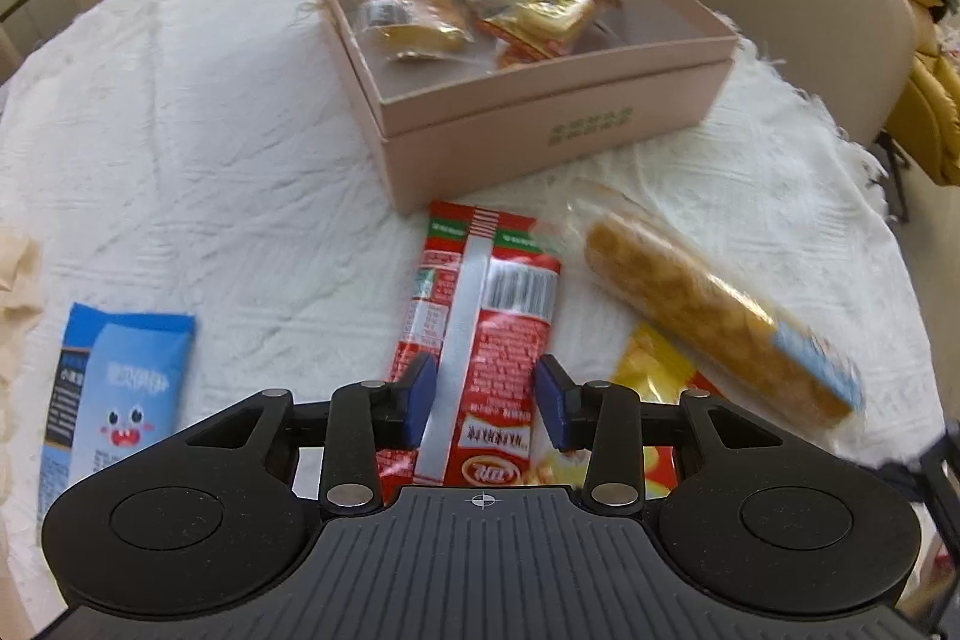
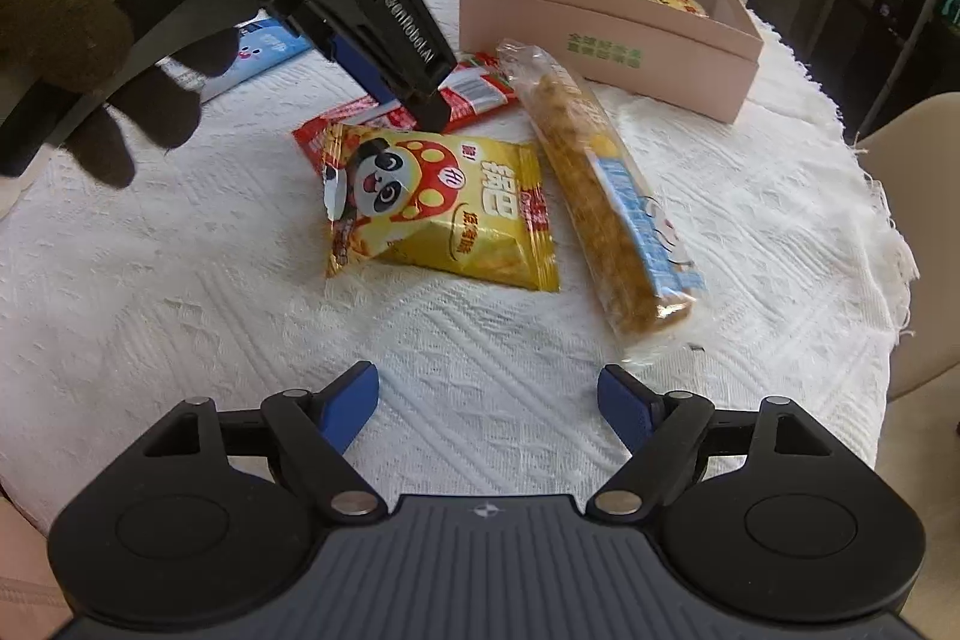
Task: Organize snacks
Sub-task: 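Grasp the red sausage sticks with the left tool, then grasp the yellow panda-print bag with the right tool while the left tool holds the sausages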
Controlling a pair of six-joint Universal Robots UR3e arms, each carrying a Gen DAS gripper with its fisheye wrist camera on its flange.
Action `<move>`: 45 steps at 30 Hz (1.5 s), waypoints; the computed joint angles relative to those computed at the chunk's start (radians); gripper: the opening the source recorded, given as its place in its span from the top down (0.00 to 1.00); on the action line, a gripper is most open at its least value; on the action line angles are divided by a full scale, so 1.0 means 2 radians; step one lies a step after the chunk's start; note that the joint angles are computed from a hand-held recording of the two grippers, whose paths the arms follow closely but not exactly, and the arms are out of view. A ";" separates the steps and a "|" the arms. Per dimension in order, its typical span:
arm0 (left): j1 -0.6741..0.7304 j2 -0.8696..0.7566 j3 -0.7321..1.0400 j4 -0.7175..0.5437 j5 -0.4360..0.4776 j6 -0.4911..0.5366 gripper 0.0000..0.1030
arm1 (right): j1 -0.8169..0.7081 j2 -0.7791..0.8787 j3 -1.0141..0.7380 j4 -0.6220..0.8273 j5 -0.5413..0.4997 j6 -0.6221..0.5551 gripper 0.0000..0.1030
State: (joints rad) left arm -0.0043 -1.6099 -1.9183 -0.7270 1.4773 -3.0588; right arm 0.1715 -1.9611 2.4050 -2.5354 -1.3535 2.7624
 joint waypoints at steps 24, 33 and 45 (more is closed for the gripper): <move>0.103 0.159 -0.139 -0.053 -0.067 -0.030 0.49 | -0.045 -0.007 -0.002 0.016 0.065 -0.004 0.07; 0.134 0.323 -0.213 -0.140 -0.006 -0.086 0.49 | -0.024 0.147 -0.142 0.065 0.110 0.096 0.06; 0.133 0.349 -0.218 -0.167 -0.033 -0.090 0.48 | 0.032 0.190 -0.109 -0.184 -0.135 0.042 0.07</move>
